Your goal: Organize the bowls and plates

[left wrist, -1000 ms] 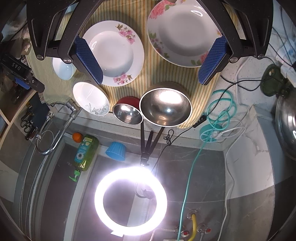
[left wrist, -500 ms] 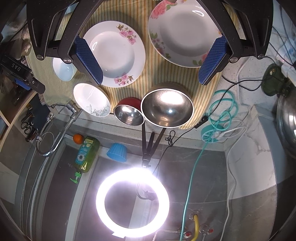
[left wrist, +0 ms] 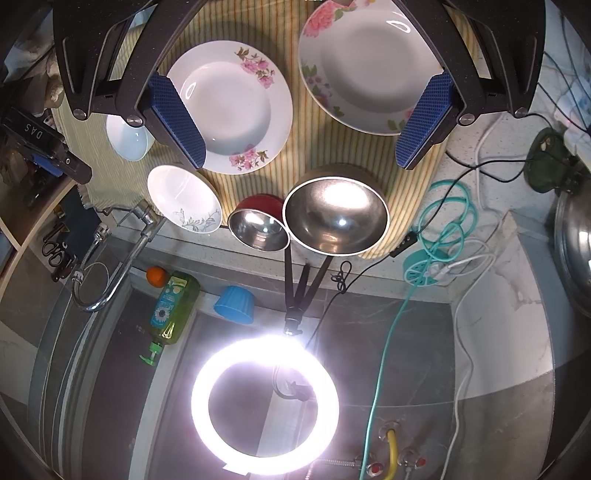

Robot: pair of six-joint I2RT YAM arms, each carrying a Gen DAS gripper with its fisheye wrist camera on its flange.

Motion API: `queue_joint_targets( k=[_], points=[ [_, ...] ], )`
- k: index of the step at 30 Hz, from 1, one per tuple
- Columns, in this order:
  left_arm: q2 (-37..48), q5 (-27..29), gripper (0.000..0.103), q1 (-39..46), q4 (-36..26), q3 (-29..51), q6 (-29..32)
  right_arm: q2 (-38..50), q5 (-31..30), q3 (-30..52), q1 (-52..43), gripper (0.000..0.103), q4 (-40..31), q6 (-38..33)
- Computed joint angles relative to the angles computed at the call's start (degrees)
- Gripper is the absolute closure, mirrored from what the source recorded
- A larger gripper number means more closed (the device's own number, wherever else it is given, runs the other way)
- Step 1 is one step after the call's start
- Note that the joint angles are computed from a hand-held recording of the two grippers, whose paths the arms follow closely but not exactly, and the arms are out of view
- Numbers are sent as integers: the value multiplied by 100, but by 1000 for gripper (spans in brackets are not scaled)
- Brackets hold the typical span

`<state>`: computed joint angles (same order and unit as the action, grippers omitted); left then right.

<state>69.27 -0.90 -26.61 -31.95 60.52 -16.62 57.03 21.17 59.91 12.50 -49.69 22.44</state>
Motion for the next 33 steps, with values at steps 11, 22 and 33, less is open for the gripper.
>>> queue_joint_targets(
  k=[11,22,33],
  points=[
    [32,18,1,2,8,23,13,7,18,-24,15,0,12,23],
    [89,1,1,-43,14,55,5,12,6,-43,9,0,36,14],
    [223,26,1,-78,9,105,29,27,-31,-152,-54,0,100,-16]
  ],
)
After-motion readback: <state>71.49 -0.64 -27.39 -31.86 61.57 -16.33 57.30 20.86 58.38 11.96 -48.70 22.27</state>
